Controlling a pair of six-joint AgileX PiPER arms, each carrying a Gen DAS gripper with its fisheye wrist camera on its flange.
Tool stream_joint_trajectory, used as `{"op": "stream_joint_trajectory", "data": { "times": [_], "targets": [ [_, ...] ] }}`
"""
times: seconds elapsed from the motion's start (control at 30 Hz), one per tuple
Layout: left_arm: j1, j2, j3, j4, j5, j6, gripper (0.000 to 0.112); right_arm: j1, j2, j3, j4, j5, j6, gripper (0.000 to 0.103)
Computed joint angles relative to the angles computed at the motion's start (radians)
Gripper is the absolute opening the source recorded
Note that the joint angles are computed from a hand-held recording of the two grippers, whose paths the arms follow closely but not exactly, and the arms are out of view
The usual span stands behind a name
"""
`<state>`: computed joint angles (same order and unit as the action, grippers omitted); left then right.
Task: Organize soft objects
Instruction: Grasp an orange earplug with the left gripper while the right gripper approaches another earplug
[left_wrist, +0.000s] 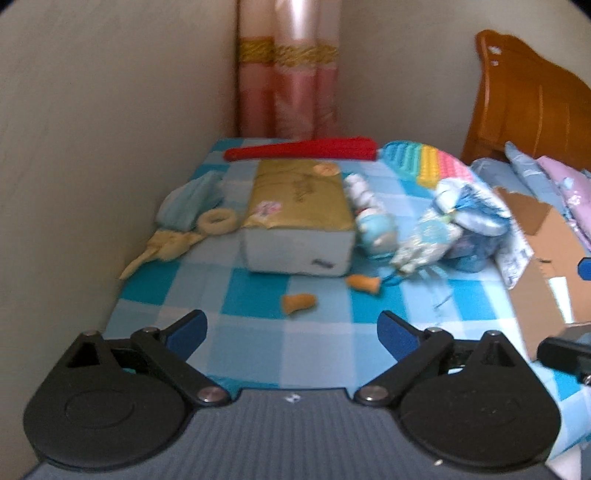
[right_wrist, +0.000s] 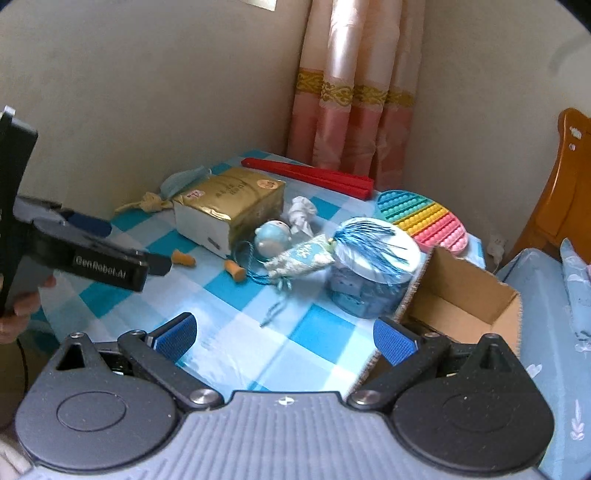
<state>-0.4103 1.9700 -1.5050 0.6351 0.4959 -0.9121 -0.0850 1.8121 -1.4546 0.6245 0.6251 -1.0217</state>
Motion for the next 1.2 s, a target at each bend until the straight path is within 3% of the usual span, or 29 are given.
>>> {"op": "stream_joint_trajectory", "data": {
  "times": [0.33,0.77,0.97,1.13,1.2],
  "targets": [
    [0.056,0.063,-0.057,-0.09,-0.012,0.077,0.098,0.108,0.069,-0.01,-0.1,-0.075,0.076,0.103],
    [0.074,0.245,-0.284,-0.213,0.07,0.18,0.098,0.147,0.236,-0.133,-0.12,0.004,0.098,0.103],
    [0.054,0.289,-0.347,-0.114,0.133,0.112,0.098,0.139,0.259,-0.141,-0.11,-0.001,0.091,0.103],
    [0.033,0.274,-0.314,-0.013,0.15,0.013,0.096,0.133,0.251,-0.117,-0.078,-0.016,0.045,0.103],
    [0.022,0.267,-0.303,0.016,0.154,-0.017,0.088,0.13,0.25,-0.112,-0.066,-0.019,0.031,0.103]
  ]
}}
